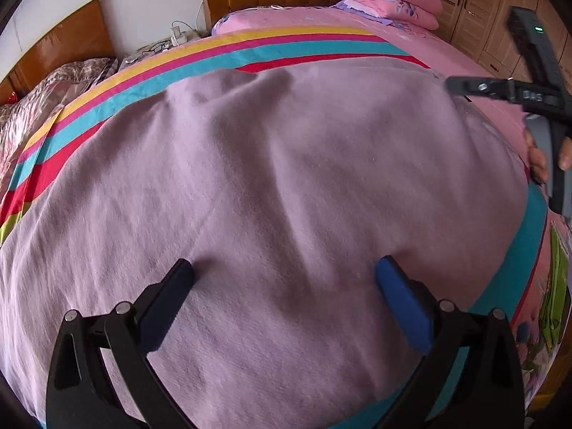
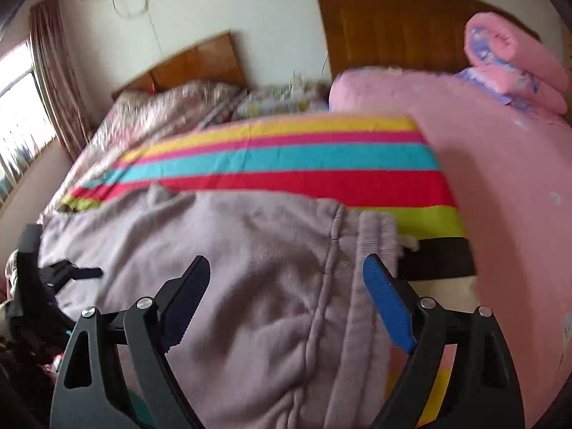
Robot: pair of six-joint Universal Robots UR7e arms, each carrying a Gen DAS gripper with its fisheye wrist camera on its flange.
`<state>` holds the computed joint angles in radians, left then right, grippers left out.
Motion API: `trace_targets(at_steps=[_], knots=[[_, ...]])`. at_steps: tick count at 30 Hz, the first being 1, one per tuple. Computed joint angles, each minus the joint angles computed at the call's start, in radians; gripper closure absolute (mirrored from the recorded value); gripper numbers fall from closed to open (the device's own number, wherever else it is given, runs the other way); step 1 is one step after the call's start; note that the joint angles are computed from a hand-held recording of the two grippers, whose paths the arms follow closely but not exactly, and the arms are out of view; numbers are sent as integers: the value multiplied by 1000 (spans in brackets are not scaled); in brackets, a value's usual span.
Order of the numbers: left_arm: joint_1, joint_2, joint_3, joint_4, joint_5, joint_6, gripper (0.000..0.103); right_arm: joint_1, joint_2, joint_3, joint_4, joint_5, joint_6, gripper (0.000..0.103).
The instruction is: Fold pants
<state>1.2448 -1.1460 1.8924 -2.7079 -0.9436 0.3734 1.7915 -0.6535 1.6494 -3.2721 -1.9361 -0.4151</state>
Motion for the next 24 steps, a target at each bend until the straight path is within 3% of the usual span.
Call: trace_targets(at_steps=[3, 7, 18, 21, 24], knots=[[-1, 4, 14, -41, 7, 6, 1, 13, -32, 95, -98, -35, 2, 18], [-7, 1, 38, -82, 12, 9, 1, 18, -26, 159, -72, -15, -28, 18], [-12, -4, 36, -59, 23, -12, 1, 16, 47, 125, -96, -123, 29, 19], [-9, -1, 37, -77, 15, 2, 1, 37, 74, 90, -88, -190, 44, 19], [-3, -25, 19, -8, -10, -48, 1, 89, 108, 44, -105, -312, 91, 19]])
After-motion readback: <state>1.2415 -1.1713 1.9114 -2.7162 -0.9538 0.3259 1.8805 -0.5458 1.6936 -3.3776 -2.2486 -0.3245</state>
